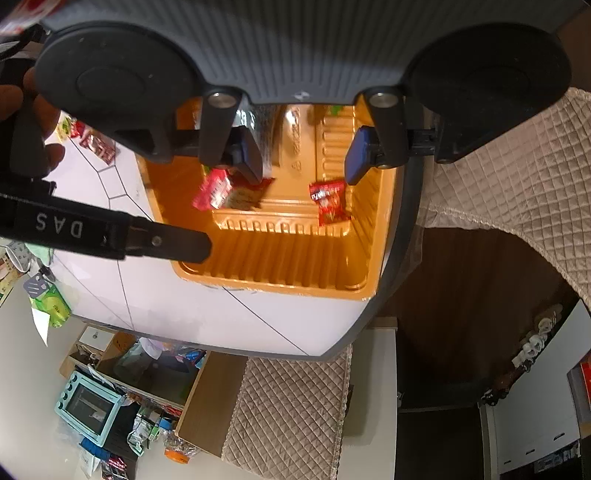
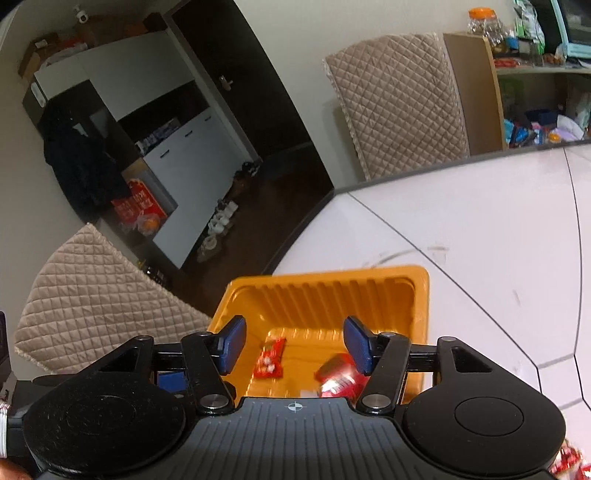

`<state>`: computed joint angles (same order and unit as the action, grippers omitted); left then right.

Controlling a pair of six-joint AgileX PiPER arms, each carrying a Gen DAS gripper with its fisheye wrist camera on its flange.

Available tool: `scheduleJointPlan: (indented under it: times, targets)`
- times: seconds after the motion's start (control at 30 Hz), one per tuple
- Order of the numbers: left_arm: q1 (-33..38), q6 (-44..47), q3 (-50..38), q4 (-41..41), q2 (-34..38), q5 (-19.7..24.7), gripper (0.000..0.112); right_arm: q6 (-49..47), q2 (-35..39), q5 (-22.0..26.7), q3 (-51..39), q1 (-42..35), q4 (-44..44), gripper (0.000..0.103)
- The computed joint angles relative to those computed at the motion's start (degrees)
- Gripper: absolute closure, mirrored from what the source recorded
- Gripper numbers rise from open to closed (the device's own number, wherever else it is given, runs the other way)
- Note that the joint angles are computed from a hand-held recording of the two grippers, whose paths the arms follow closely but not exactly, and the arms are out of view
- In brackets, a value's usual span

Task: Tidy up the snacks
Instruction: 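Withdraw both open tools from the tray toward the remaining candies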

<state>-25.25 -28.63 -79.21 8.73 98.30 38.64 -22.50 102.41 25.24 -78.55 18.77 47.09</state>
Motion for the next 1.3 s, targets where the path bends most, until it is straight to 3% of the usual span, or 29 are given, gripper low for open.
scheduleJointPlan:
  times: [0.43,0.73,1.3]
  targets:
    - [-6.04,-10.15,6.84,5.45,-9.53,2.63,0.059,-2.97,-13.78,2.48,15.96,-3.94,3.14,0.039]
    - [-14.76,-19.67,9.69,11.42,-14.12,5.68,0.058,-3.46,-25.84,5.74,26.34,-7.87,1.87,0.038]
    - [-32.53,-36.81,11.47,18.79,-14.37,12.65,0.058,-10.05,-43.42,21.11,38.89,-24.28,0.59,0.037]
